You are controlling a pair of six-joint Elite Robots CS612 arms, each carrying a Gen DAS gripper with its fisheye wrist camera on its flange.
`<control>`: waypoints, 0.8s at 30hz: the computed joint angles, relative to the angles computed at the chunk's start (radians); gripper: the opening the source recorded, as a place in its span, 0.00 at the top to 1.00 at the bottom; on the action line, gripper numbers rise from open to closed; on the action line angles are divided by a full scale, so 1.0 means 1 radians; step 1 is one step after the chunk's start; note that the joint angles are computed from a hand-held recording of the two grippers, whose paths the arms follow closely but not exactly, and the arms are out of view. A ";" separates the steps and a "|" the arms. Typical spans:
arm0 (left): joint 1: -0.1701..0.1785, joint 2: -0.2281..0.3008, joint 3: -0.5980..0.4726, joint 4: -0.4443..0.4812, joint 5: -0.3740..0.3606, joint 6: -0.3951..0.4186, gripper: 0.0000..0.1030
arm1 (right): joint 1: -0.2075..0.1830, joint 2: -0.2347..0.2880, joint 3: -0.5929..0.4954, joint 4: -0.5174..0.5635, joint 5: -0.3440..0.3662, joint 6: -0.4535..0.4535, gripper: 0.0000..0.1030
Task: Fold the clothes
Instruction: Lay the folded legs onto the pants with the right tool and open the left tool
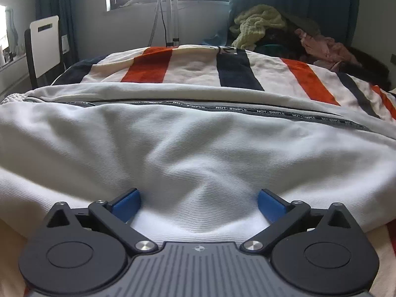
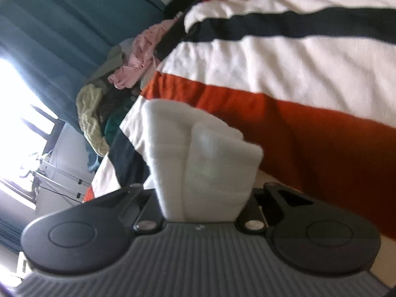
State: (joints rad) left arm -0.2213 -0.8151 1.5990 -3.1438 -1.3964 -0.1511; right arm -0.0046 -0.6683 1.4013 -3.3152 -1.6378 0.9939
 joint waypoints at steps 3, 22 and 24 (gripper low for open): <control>0.003 -0.002 -0.001 -0.001 -0.006 0.012 0.01 | 0.015 -0.005 -0.002 -0.039 -0.040 -0.065 0.89; 0.017 -0.023 -0.011 0.001 0.059 -0.091 0.01 | 0.240 0.081 -0.260 -0.191 -0.078 -0.848 0.89; 0.023 -0.025 -0.010 -0.007 0.053 -0.114 0.01 | 0.264 0.099 -0.278 -0.147 -0.017 -0.857 0.89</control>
State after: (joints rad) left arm -0.1980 -0.8397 1.5888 -3.1505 -1.3435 -0.2653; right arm 0.2589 -0.5690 1.1236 -3.4623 -1.6551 0.1369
